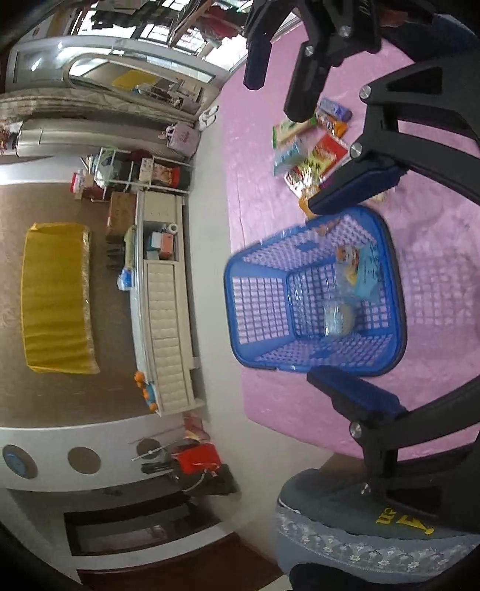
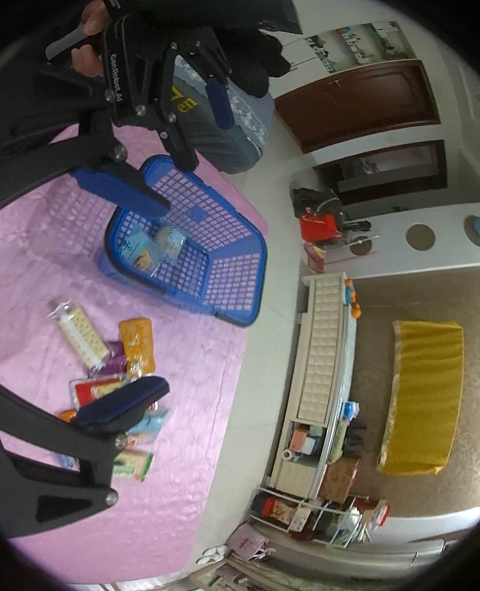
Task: Organize snacks
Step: 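Move both grippers back over the remaining snack pile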
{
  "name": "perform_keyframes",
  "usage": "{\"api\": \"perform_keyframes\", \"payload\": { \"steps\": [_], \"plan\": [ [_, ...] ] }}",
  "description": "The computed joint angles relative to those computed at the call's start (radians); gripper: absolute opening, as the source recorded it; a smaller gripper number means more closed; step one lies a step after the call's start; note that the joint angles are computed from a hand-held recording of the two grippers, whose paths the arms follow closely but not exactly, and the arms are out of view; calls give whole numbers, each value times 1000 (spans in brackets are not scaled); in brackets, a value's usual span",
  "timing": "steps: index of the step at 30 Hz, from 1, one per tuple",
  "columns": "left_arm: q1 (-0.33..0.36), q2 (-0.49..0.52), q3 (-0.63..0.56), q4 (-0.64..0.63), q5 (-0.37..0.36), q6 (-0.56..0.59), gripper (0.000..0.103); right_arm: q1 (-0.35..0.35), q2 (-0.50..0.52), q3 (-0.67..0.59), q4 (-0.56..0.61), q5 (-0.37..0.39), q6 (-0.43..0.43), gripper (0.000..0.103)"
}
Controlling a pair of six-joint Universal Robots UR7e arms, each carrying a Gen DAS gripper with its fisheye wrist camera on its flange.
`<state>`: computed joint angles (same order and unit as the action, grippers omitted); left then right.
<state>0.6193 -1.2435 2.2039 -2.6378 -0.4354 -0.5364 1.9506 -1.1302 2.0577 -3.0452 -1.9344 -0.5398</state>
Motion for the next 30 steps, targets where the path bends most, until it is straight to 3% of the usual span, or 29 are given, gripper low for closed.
{"api": "perform_keyframes", "payload": {
  "steps": [12,23,30],
  "plan": [
    [-58,151,-72,-50,-52,28,82,-75,-170,98,-22,-8,-7,91],
    [-43,297,-143,-64,-109,34,82,-196,-265,151,-14,-7,-34,91],
    [-14,388,-186,-20,-131,78,82,-273,-263,178,-46,-4,-53,91]
  ]
}}
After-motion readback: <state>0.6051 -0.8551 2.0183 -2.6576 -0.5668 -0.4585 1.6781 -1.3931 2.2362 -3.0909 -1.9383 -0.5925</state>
